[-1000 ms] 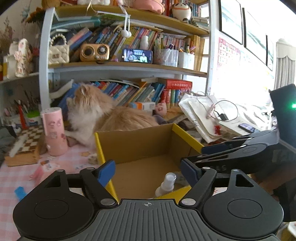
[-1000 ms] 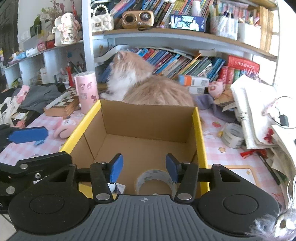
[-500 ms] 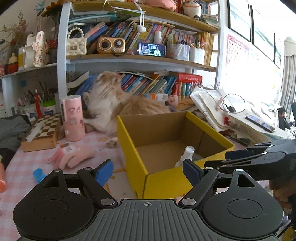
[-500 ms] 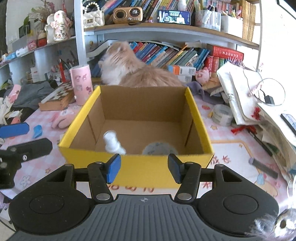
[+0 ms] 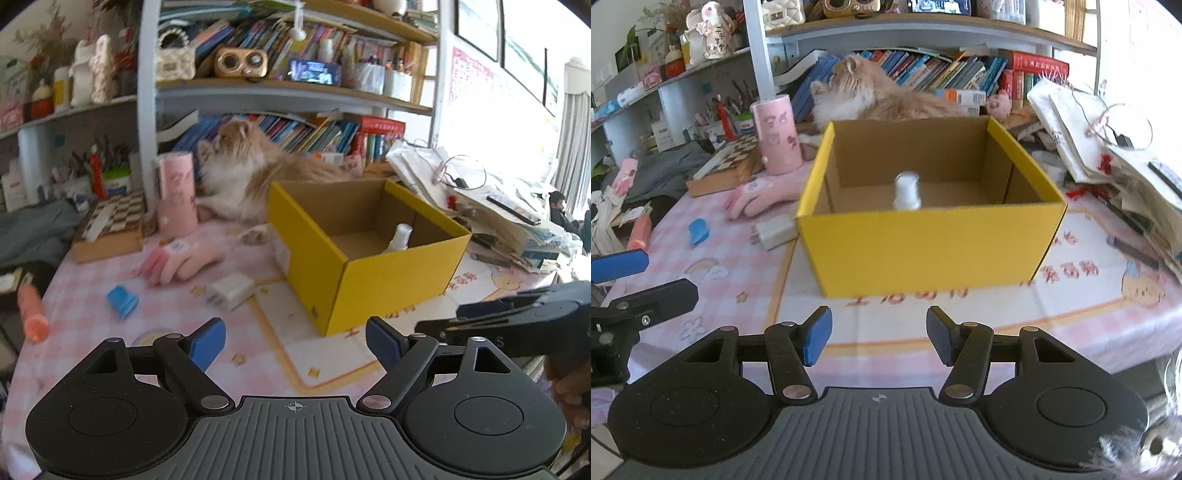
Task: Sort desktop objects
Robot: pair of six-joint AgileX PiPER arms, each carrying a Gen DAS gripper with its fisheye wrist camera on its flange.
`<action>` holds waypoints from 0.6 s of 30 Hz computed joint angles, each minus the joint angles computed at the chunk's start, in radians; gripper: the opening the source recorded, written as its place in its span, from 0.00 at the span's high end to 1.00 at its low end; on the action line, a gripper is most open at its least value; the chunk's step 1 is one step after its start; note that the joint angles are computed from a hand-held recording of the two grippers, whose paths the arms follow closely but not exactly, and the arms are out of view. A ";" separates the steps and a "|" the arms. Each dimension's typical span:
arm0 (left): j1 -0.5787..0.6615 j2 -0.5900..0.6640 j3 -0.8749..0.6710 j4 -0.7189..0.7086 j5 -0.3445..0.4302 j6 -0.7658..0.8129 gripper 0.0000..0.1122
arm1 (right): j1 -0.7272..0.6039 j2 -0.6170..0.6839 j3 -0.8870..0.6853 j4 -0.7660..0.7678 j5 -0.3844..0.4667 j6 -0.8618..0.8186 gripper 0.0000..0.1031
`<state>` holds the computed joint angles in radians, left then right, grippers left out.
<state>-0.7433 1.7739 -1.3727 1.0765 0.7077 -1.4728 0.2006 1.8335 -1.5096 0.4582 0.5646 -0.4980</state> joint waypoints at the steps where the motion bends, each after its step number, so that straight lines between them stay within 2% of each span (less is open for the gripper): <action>1: 0.002 -0.017 0.022 -0.006 -0.003 -0.004 0.24 | 0.012 -0.015 0.023 -0.016 -0.008 0.025 0.47; 7: 0.008 -0.112 0.140 -0.049 -0.011 0.008 0.24 | 0.086 -0.081 0.124 -0.089 -0.039 0.136 0.46; 18: -0.002 -0.229 0.279 -0.043 0.023 0.003 0.24 | 0.230 -0.105 0.177 -0.130 -0.057 0.159 0.44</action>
